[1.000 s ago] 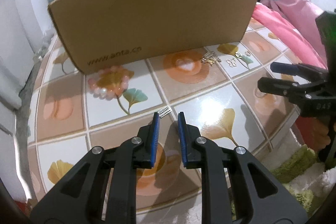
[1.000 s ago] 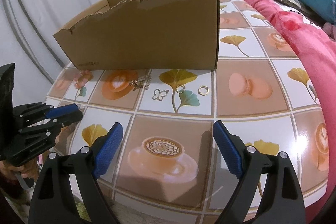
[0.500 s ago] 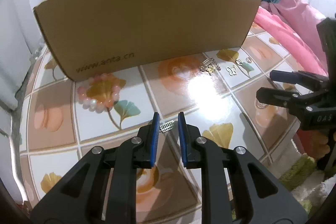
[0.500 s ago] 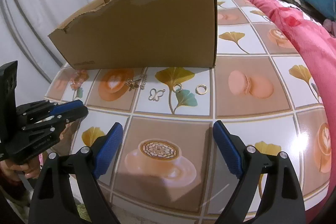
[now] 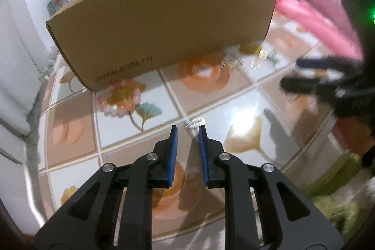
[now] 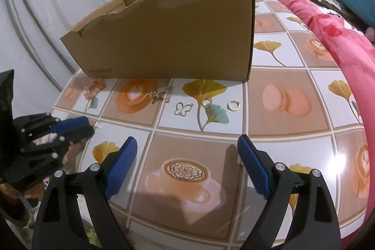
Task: Organize jewelry
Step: 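Move the left tool to the small rectangular silver charm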
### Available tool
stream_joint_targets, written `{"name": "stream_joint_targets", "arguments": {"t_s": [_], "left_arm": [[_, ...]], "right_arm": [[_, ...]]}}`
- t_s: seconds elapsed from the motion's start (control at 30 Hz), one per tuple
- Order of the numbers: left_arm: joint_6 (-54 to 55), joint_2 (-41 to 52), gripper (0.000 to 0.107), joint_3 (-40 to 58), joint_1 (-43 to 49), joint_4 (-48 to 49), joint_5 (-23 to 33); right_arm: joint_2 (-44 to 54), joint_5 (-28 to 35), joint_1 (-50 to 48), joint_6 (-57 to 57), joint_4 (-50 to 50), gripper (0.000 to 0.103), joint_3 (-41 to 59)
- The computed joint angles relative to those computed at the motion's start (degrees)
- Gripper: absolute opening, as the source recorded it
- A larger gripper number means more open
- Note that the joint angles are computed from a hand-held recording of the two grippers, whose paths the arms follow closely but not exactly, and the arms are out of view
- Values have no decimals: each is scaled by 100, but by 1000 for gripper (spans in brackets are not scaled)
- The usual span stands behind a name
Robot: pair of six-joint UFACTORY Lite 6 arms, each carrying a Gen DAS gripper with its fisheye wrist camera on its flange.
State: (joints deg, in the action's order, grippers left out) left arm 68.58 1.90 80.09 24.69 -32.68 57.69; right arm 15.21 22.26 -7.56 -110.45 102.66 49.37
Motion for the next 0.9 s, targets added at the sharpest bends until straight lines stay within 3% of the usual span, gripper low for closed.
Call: {"name": "stream_joint_targets", "arguments": {"t_s": [0.1,0.33,0.8,0.87,0.9], "left_arm": [[60,-154,17,-232,-158,81,-329],[-37,158,17,58,-380,-17,-412],[-121,214,16,210,-343,152,-78],[-135,170,14,122,-397,168,-159],[-121,162,6,119,-401,166,-157]], "right_arm": [[-14,-7,7,17,-7,85,-6],[-73,-80,36,36,29,85,-34],[111,5,16,119,-65,84,91],[107,5,32,122,-50,84,88],[85,-1,35,106,-28,84,74]]}}
